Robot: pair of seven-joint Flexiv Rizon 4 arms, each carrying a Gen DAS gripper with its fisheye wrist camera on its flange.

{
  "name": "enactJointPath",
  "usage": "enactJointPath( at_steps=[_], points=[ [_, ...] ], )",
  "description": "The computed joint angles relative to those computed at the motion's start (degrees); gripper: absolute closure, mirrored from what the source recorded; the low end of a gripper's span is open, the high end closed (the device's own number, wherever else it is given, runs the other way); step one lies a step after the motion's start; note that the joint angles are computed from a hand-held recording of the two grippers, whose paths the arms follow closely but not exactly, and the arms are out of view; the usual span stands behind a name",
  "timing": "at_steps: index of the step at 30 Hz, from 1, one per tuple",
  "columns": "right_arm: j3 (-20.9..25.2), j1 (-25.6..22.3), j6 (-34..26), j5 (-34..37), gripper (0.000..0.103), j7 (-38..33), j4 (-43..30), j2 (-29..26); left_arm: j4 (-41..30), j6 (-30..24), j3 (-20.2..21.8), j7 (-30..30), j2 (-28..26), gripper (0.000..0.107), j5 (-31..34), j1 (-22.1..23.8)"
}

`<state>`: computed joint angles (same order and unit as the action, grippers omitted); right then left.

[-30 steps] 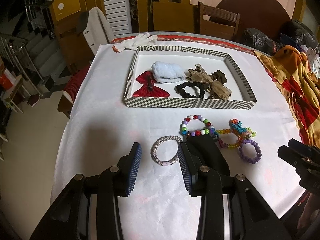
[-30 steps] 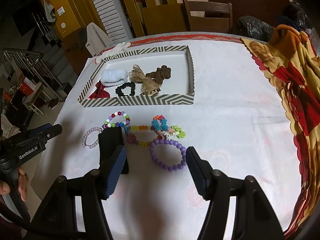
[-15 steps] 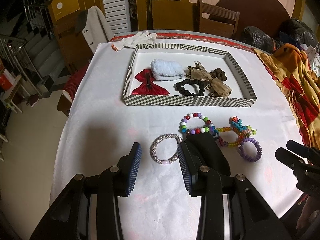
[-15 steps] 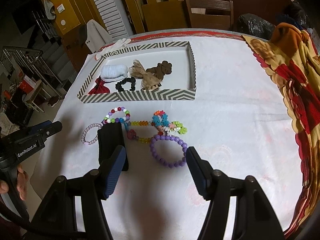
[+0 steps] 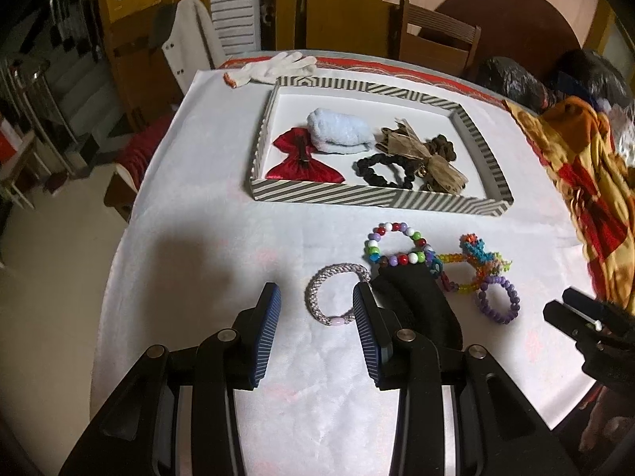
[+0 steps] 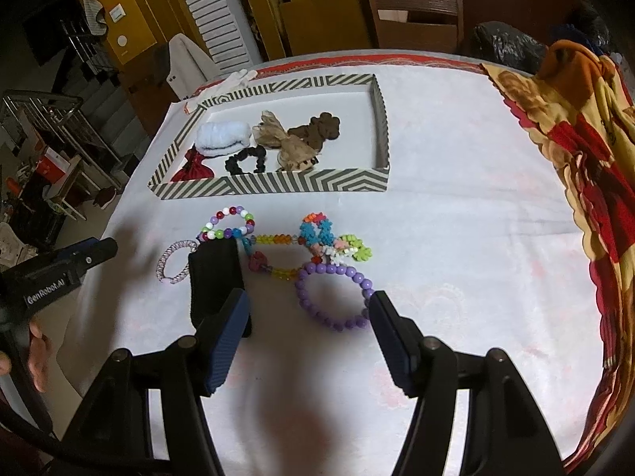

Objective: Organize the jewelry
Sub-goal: 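Withdraw both tools from the tray and move them toward the bracelets, then grasp the silver braided bracelet with the left tool while the right tool grasps a beaded bracelet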

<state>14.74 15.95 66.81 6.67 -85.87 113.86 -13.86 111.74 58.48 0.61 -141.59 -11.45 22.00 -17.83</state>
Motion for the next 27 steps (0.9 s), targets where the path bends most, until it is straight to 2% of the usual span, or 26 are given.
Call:
enactJointPath(
  at_steps=[9, 21, 27],
  points=[
    [-0.6, -0.7, -0.6, -0.4, 0.037, 0.6, 0.3, -1.8, 5.7, 6.3, -0.7, 7.6, -0.7, 0.074, -12.0, 4.4],
    [-1.5, -1.6, -0.4, -2.0, 0.037, 1.6, -1.2, -4.4, 3.1, 3.4, 0.2, 12.0, -6.1, 0.074, -15.0, 2.7],
    [0.4, -2.7, -0.1, -1.9, 0.037, -2.6, -5.9, -8.1, 1.3, 2.5, 0.6, 13.1, -7.8, 0.074, -15.1, 2.3]
  ],
)
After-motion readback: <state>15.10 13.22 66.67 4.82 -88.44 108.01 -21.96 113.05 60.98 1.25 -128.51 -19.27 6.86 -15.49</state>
